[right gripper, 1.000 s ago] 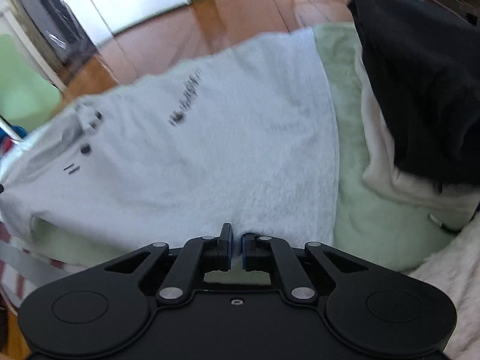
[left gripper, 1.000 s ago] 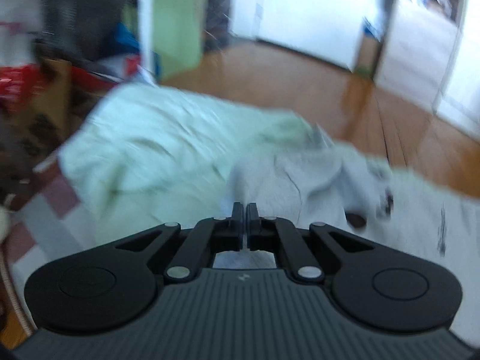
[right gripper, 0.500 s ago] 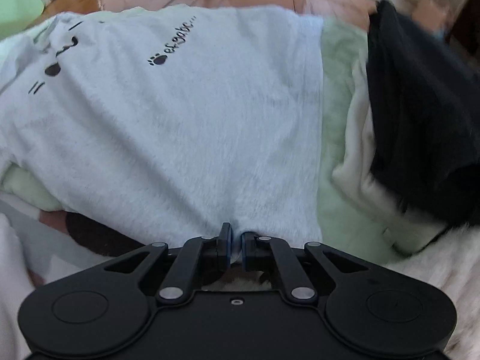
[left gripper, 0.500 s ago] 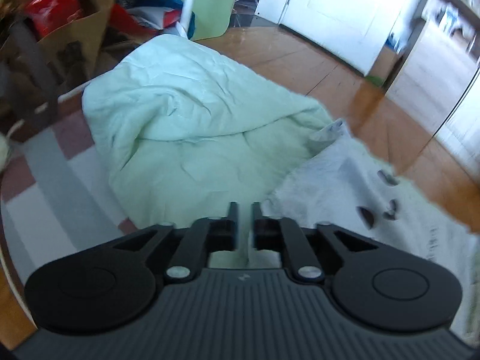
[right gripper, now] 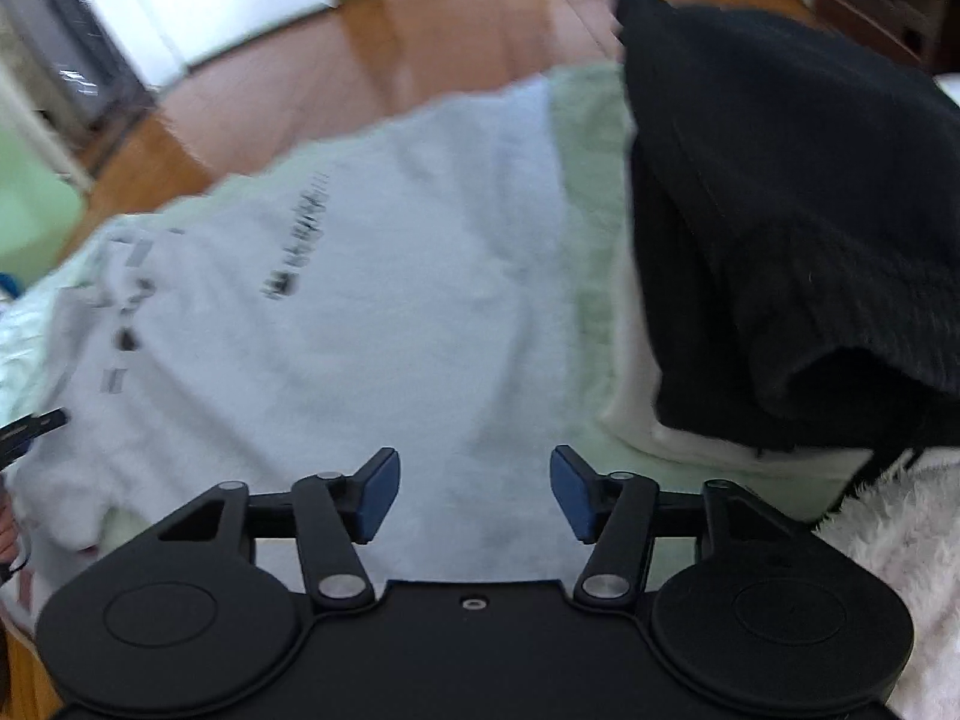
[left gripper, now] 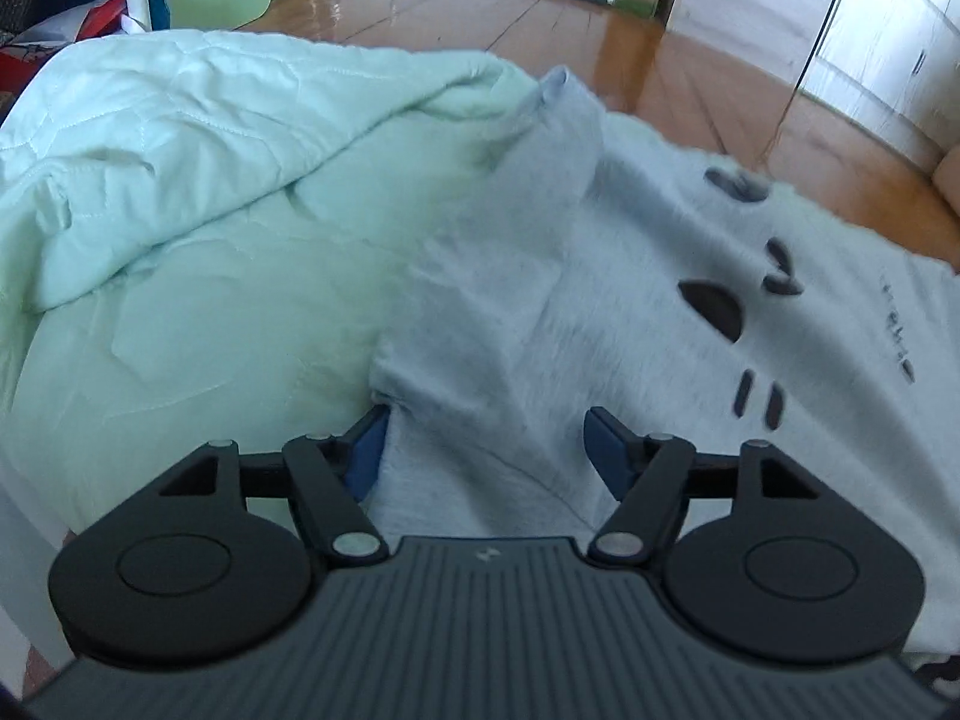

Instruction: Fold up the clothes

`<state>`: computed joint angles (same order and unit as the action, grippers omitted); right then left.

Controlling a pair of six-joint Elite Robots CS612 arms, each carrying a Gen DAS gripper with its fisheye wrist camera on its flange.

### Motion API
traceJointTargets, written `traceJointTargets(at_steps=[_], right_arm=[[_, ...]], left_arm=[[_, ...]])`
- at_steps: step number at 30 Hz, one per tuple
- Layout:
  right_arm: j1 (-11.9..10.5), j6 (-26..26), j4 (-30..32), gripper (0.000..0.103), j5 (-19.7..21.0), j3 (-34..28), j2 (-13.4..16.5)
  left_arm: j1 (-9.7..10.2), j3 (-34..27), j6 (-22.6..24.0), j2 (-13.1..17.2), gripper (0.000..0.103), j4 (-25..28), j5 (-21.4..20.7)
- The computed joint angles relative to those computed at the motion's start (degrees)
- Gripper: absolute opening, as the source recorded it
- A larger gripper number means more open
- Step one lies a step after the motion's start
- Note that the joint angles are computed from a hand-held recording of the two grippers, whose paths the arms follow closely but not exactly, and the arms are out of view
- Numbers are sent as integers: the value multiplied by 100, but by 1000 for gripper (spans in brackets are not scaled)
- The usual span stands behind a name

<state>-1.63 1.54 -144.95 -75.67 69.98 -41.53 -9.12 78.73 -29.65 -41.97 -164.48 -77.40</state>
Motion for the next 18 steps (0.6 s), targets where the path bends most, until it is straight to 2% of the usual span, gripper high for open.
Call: traceJointTargets(at_steps=[1,2,3,4,6,9,11,13,16,18], right_arm=[[24,35,175,62,-93,-117,68],[58,55,327,62,-195,-242,146],[95,8,368,62,-242,-301,188],[132,-39,409,62,-289,-361,231],[205,-140,478,62,-363,-475,311],[268,-669,346,62,97,-455,326],[333,-1246,160,62,435,-393,329],[430,-1777,-25,62,595,-326,314],[553,-2519,45,62,946,-305,293],[596,-3156,327,62,1332,-358,311]], left_arm=[[-1,3,-119,0,51,0,14],[9,7,-181,-24,21,70,-63],[35,1,-178,-57,14,198,-235],[1,17,-28,-98,11,273,-187],[-168,78,528,-186,10,323,294],[-325,166,867,-272,10,183,592],[-333,191,646,-301,9,41,517],[-317,249,376,-335,9,-193,522],[-301,357,-93,-444,9,-337,746],[-331,431,-614,-581,9,-110,1080]])
